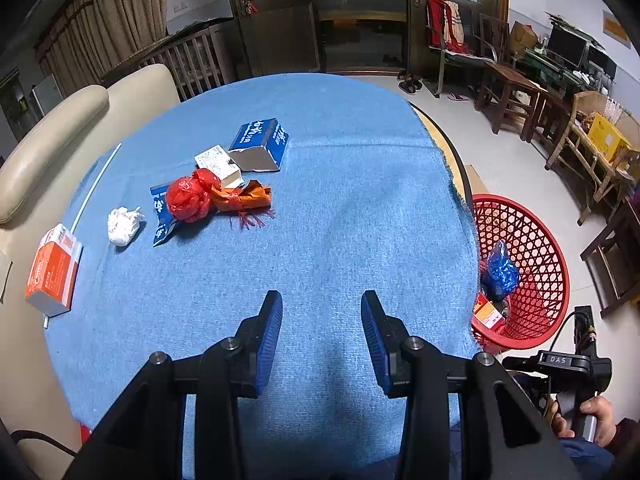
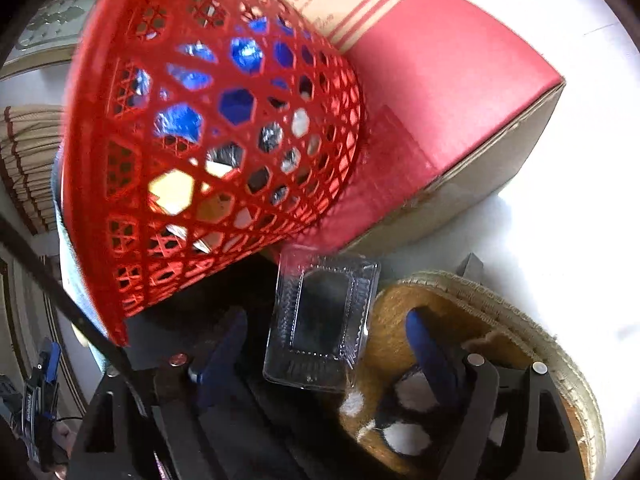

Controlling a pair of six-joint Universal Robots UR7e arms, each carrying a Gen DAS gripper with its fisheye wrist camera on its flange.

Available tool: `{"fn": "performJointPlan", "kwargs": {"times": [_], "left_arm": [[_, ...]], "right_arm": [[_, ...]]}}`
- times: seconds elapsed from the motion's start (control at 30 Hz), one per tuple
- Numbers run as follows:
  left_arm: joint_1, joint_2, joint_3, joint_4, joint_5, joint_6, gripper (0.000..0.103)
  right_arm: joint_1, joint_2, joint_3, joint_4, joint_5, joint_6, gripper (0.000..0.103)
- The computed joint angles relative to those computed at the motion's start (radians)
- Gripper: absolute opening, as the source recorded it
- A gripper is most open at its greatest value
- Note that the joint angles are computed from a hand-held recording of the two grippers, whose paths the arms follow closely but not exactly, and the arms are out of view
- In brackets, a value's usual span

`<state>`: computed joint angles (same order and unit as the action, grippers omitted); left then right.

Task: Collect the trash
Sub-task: 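Lower the clear plastic container into the wastebasket with the right tool, then open the right tool to drop the clear container into the wastebasket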

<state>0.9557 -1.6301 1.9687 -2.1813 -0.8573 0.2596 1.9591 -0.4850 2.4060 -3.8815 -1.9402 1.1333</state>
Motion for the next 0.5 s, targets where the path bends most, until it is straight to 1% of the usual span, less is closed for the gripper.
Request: {"fn": "performJointPlan", "kwargs": {"times": [0.1, 0.2, 0.3, 0.4, 0.43, 0.47, 0.5], "left_arm": [[-0.002, -0.002, 0.004, -0.002, 0.000, 0.005, 0.042], [-0.003, -0.003, 0.006, -0.001, 0.001, 0.005, 0.042], [0.000, 0.000, 0.002, 0.002, -0.001, 0.001, 0.042], [0.002, 0.000, 0.000, 0.003, -0.005, -0.001, 0.042], [0.001, -0.001, 0.001, 0.004, -0.005, -0.001, 0.042], [0.000, -0.002, 0.001, 0.003, -0.006, 0.001, 0.042], [0.000, -0.003, 0.001, 0.002, -0.007, 0.002, 0.042]], "right_arm": [[-0.014, 0.020, -0.020, -0.014, 0.037, -0.043, 0.084], [-0.022, 0.026, -0.044, 0.005, 0.058, -0.073, 0.084], [-0.024, 0.032, -0.057, 0.011, 0.064, -0.097, 0.084], [-0.027, 0.055, -0.061, -0.035, 0.065, -0.116, 0.084], [-0.027, 0.055, -0.062, -0.031, 0.064, -0.121, 0.080], [-0.028, 0.052, -0.065, -0.016, 0.063, -0.125, 0.073], [-0.027, 0.047, -0.066, -0.003, 0.059, -0.129, 0.062]]}}
